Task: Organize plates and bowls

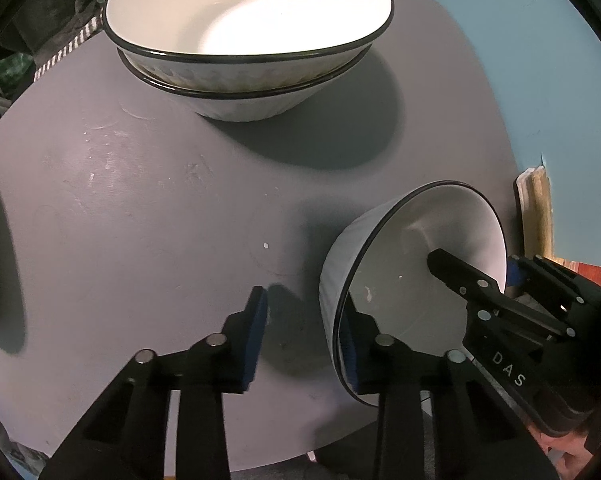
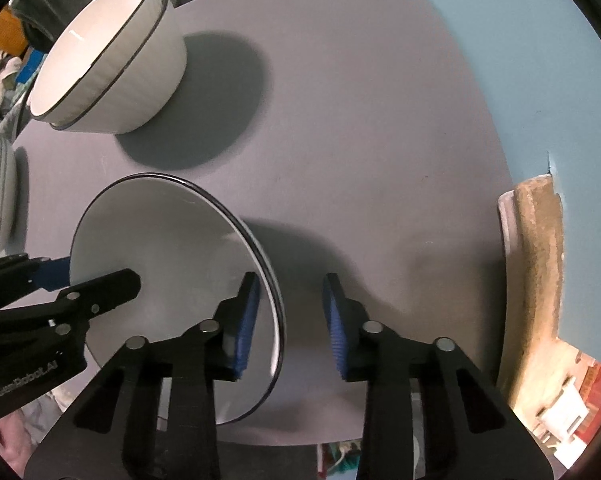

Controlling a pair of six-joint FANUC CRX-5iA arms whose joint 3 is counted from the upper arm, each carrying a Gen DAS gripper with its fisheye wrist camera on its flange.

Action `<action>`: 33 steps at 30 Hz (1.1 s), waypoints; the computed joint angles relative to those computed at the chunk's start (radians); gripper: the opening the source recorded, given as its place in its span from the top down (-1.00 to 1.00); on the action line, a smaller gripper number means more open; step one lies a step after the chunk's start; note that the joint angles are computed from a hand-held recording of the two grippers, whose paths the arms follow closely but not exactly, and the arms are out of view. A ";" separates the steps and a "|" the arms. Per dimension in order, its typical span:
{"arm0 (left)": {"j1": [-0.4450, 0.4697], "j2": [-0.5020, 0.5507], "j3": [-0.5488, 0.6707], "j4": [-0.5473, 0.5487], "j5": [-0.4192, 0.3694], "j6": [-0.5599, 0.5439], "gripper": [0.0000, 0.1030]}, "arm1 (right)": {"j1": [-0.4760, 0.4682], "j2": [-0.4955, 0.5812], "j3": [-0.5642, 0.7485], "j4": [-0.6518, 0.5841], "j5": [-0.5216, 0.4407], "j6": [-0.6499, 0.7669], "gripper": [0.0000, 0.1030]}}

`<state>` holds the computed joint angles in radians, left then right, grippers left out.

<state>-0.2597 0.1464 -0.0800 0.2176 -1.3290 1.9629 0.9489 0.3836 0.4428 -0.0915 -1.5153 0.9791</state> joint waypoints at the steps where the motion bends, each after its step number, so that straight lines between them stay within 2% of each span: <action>1: 0.006 -0.001 -0.003 0.007 0.001 -0.005 0.41 | 0.003 -0.001 0.001 -0.002 0.000 0.002 0.52; 5: 0.018 0.009 -0.023 0.059 0.013 -0.037 0.62 | 0.014 -0.001 0.009 -0.011 -0.004 0.002 0.72; 8: 0.024 0.024 -0.015 0.074 0.004 -0.052 0.73 | 0.025 0.001 0.013 -0.004 -0.008 -0.007 0.77; 15: 0.021 0.031 -0.009 0.075 0.017 -0.051 0.74 | 0.016 0.047 0.093 -0.011 -0.057 -0.003 0.82; 23: 0.010 0.059 0.008 0.052 0.010 -0.056 0.74 | 0.020 0.078 0.127 -0.006 -0.069 -0.016 0.81; 26: 0.001 0.068 0.014 0.048 0.016 -0.053 0.79 | 0.017 0.094 0.167 -0.007 -0.094 -0.020 0.82; 28: -0.008 0.078 0.025 0.044 0.012 -0.051 0.83 | 0.001 0.073 0.126 -0.010 -0.072 -0.013 0.83; 33: -0.030 0.090 0.055 0.020 0.003 -0.034 0.86 | -0.007 0.093 0.170 -0.023 -0.098 -0.030 0.85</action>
